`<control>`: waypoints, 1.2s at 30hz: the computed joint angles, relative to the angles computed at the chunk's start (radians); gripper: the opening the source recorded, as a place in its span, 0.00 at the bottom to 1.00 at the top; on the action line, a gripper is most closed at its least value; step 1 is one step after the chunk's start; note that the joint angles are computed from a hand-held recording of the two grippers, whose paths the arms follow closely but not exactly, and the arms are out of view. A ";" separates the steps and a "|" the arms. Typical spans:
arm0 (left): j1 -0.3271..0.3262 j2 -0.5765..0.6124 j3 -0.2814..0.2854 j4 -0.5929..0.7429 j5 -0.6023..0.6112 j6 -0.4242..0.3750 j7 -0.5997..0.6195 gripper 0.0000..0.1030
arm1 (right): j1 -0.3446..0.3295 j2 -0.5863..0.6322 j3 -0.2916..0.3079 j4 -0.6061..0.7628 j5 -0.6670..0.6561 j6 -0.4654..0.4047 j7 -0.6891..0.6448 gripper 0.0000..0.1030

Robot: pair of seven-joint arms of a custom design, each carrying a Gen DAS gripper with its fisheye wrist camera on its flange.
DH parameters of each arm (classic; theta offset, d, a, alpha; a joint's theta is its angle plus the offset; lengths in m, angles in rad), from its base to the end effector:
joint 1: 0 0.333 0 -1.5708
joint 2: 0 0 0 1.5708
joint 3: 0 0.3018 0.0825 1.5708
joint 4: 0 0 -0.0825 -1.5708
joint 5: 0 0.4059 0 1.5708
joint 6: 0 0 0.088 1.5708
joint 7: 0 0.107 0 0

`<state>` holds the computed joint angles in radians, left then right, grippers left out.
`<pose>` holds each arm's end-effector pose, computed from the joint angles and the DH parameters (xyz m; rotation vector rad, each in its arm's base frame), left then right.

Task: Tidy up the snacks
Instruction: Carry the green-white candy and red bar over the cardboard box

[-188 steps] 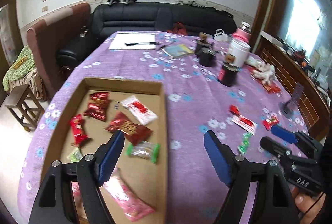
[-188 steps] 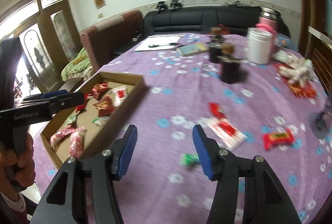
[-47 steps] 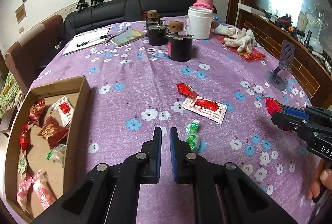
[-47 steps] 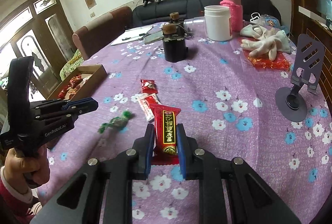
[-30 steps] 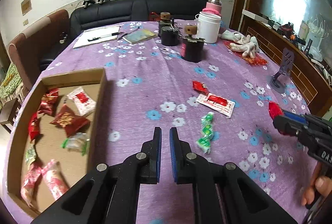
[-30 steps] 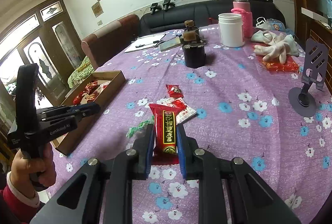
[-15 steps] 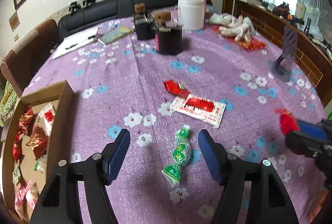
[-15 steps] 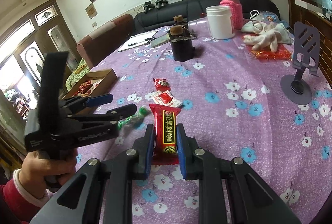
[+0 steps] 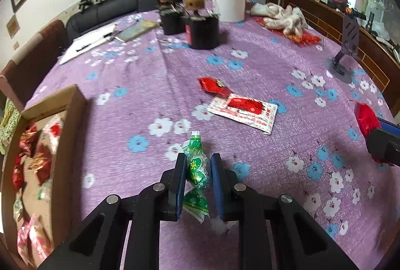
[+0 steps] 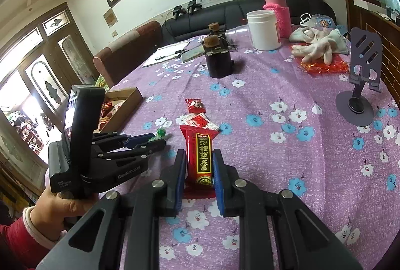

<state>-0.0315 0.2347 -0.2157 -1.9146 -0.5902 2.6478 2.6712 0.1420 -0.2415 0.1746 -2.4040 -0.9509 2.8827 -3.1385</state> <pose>0.6462 -0.1403 0.4014 -0.9333 2.5697 -0.8305 0.4739 0.2068 0.4415 -1.3044 1.9707 -0.6001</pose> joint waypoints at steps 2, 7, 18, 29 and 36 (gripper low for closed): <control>0.015 -0.020 -0.004 -0.010 -0.039 0.007 0.027 0.19 | 0.002 -0.001 0.002 0.005 -0.001 -0.005 -0.001 0.19; 0.037 -0.065 0.004 -0.025 -0.134 0.028 0.092 0.19 | 0.008 0.006 0.012 0.027 -0.021 -0.011 0.012 0.19; 0.070 -0.095 0.054 -0.014 -0.224 0.034 0.142 0.19 | 0.076 0.104 0.000 0.144 -0.028 -0.020 -0.020 0.19; 0.133 -0.056 0.082 0.033 -0.221 0.038 0.099 0.20 | 0.188 0.283 -0.048 0.340 0.036 -0.003 -0.153 0.19; 0.180 -0.026 0.086 0.065 -0.222 0.044 0.084 0.20 | 0.260 0.401 -0.087 0.467 0.128 0.016 -0.274 0.20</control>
